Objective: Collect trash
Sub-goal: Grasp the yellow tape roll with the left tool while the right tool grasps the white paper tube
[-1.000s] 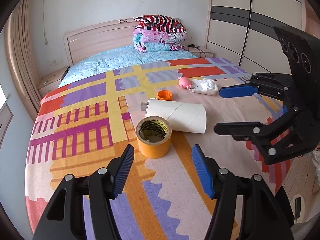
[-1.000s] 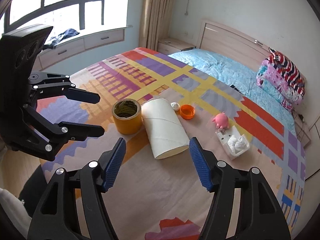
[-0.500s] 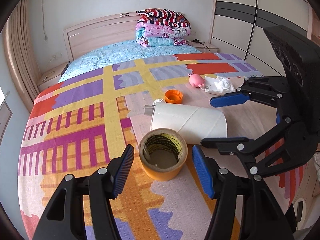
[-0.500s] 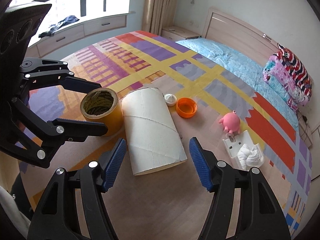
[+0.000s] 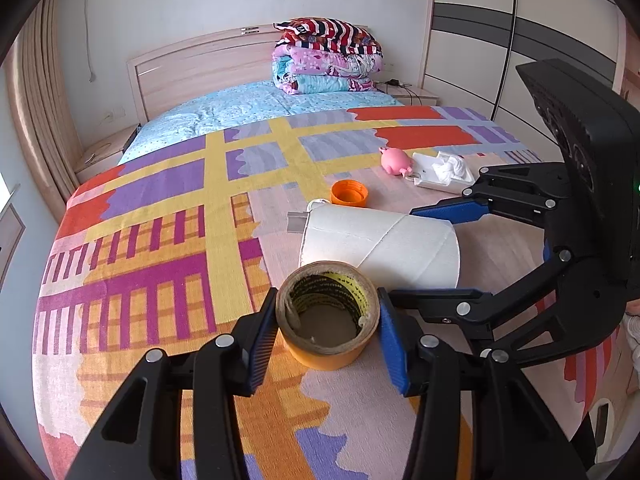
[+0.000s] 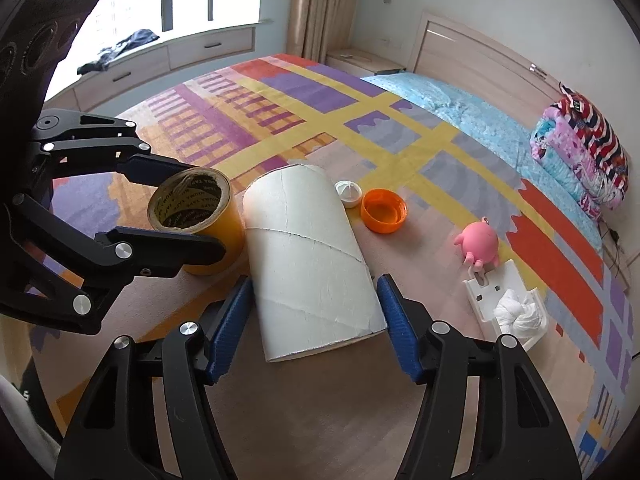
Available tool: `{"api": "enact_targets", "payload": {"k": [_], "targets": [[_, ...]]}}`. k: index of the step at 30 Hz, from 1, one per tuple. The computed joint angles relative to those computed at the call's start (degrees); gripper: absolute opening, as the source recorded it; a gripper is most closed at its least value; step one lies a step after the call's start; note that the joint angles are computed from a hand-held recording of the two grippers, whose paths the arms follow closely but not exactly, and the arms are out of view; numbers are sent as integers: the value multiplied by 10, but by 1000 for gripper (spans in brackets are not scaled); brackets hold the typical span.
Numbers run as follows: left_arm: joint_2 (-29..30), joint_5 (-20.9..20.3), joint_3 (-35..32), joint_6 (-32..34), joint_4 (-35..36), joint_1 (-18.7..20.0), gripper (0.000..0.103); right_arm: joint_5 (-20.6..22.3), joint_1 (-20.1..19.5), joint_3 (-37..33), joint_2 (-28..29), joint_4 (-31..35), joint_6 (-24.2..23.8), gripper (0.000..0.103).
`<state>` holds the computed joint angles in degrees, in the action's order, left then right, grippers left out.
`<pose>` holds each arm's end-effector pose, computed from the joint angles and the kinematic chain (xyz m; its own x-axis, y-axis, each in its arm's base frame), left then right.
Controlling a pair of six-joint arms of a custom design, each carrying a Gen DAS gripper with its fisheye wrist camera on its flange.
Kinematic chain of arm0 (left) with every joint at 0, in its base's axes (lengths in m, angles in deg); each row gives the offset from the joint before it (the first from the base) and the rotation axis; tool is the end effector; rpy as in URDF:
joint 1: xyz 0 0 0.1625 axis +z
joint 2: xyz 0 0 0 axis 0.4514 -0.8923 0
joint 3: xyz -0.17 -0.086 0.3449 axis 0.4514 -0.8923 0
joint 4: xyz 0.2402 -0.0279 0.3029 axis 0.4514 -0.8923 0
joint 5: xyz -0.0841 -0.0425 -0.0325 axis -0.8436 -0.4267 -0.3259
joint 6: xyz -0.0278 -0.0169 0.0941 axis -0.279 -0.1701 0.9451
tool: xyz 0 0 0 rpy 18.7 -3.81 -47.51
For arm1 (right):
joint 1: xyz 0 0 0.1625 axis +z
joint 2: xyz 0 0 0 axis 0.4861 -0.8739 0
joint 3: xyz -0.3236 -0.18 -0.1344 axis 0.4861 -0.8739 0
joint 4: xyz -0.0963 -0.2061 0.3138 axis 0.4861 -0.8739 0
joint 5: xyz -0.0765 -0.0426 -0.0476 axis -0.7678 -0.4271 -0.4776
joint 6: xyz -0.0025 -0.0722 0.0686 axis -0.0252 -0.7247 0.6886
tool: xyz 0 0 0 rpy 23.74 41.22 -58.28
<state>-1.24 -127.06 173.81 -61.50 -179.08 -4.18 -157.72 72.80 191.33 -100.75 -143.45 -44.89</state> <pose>-0.3857 -0.3898 0.1550 -0.7008 0.1811 -0.6899 0.5723 0.7201 -0.3923 0.2074 -0.4725 0.3177 -0.2964 -0.8240 0.4830 -0.9360 0.3512 0.0247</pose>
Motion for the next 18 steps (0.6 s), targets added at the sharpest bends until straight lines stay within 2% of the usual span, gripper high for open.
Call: {"api": "enact_targets", "payload": {"k": [9, 18], "targets": [[-4, 8, -2, -10, 12, -15, 45, 5, 2, 11, -23, -3, -2, 59], [-15, 20, -6, -29, 40, -54, 45, 18, 5, 27, -70, 8, -7, 58]]}}
